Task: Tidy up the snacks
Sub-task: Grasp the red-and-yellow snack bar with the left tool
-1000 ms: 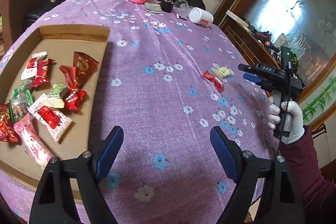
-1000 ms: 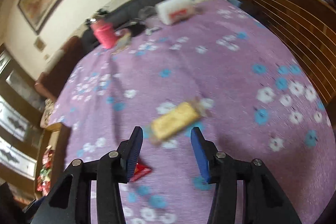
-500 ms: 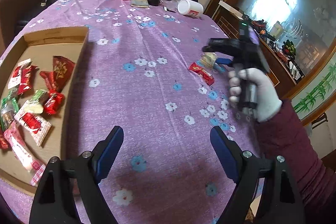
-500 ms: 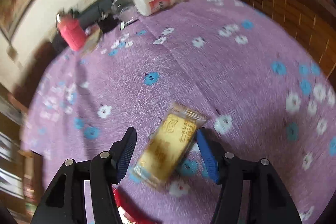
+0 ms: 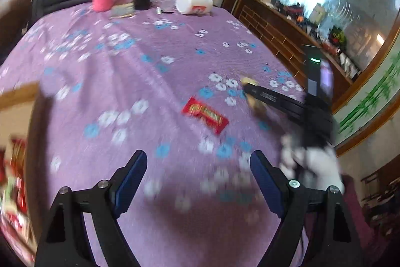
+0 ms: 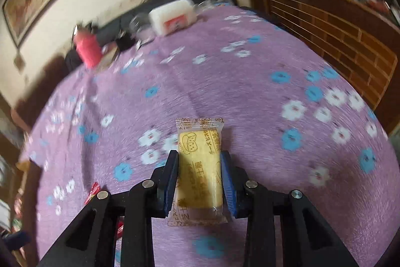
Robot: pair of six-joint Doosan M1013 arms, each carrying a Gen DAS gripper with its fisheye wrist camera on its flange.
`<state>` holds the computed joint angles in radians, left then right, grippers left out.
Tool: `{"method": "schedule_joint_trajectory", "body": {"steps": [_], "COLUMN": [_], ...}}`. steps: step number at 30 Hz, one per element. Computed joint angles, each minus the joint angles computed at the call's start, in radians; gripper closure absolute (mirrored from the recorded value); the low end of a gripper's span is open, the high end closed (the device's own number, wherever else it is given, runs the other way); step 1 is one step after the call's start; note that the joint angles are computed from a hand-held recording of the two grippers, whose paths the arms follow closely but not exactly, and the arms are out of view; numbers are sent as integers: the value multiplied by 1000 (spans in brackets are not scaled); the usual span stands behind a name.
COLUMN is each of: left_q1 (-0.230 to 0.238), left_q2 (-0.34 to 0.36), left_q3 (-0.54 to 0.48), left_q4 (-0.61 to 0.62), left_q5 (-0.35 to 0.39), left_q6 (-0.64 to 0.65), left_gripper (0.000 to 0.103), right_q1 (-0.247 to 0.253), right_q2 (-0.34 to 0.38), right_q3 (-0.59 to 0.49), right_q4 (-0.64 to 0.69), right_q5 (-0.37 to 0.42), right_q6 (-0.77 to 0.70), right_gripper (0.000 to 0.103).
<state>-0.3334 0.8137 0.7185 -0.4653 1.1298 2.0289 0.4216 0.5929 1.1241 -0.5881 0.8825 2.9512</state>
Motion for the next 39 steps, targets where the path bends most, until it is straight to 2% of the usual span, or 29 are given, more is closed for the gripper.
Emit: {"method": "schedule_joint_trajectory", "body": {"steps": [2,4,6,8,9,12,14,18,21,25,27,30,32,35,37,38,39], "left_q1": [-42,-79,-124,-146,-156,-168,-161,-126,-89,-29,-14,-27,-29,-35,-36,-33,-32], "left_q2": [45,89,114,130,146,198,175,89,66,48,38,19,29,73,93,88,86], "left_q3": [-78,-154,-180,-192,-212,-292,-255,-109,-83,-74,-54,-10,-20,-82,-107,-101,-100], "left_q4": [133,264,447,550,601,691,710,762,682,410,290,242,196,194,205,189,190], "left_q5": [-3,-1,-70,-105,-95,8,3,-67,-48,19,16,-19,1,83,116,116,115], "left_q6": [-27,-48,-70,-65,-62,-55,-60,-88,-89,-92,-46,96,201,222,203,204,204], "left_gripper": [19,19,20,20,20,19,19,19,19,19,19,19,19,20,28,46,57], "right_q1": [-11,-17,-17,-17,-17,-19,-20,-18,-15,-9,-7,-6,-7,-9,-9,-9,-10], "right_q2": [-21,-25,-23,-24,-26,-32,-36,-41,-40,-31,-27,-21,-20,-21,-20,-20,-20], "right_q3": [40,47,44,45,48,59,65,73,70,56,49,42,42,44,44,43,43], "right_q4": [-1,6,9,13,14,18,12,14,20,26,30,40,45,50,51,53,56], "right_q5": [-59,-85,-94,-109,-114,-131,-140,-147,-148,-143,-138,-128,-128,-131,-131,-131,-131], "right_q6": [58,68,57,52,54,66,83,88,77,45,28,7,5,5,4,1,-4], "right_gripper": [68,68,68,68,68,68,68,68,68,68,68,68,68,68,68,68,68]}}
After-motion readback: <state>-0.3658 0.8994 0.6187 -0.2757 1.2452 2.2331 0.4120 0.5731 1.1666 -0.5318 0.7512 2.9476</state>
